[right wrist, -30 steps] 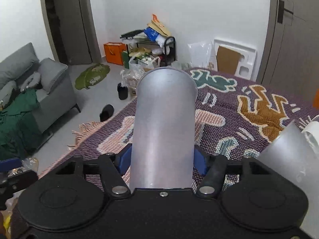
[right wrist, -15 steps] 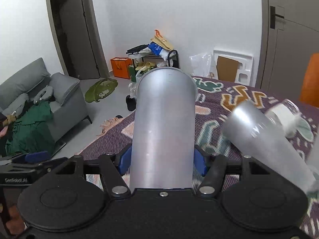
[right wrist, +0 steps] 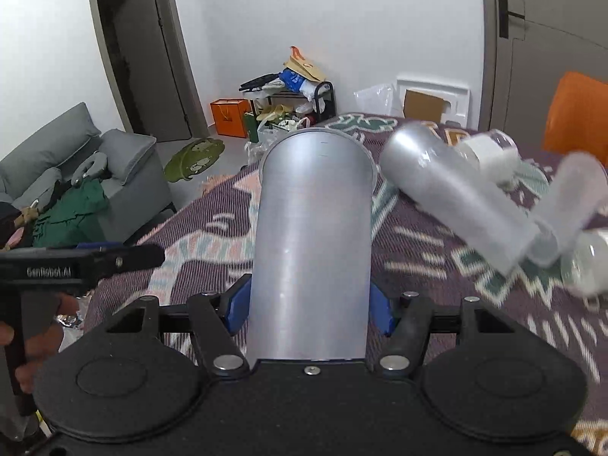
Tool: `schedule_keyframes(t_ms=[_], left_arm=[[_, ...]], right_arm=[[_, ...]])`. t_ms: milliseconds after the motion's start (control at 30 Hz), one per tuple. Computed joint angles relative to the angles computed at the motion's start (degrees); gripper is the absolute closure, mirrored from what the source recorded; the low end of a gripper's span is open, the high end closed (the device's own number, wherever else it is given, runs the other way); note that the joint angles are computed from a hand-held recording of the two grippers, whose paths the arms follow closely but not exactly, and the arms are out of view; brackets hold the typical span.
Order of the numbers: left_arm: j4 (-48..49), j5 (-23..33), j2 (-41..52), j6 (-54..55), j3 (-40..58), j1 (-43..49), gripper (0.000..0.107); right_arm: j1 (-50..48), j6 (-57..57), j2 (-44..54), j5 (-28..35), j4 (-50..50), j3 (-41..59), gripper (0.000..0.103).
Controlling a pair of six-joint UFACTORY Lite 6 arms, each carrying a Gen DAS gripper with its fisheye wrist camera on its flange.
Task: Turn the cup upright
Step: 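Close the right gripper around the frosted cup's body and lift it, then rotate the right tool to turn the held cup rim-up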
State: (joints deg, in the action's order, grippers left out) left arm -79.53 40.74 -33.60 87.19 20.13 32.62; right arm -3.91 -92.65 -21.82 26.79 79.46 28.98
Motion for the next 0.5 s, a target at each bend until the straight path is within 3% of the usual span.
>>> schedule_keyframes(t_ms=[500], left_arm=[[8.52,2.57,-13.32,-11.20,-8.09,-3.19,0.004]], right_arm=[[-11.55,-2.30,-13.90,8.85,-5.53,-15.25,0.043]])
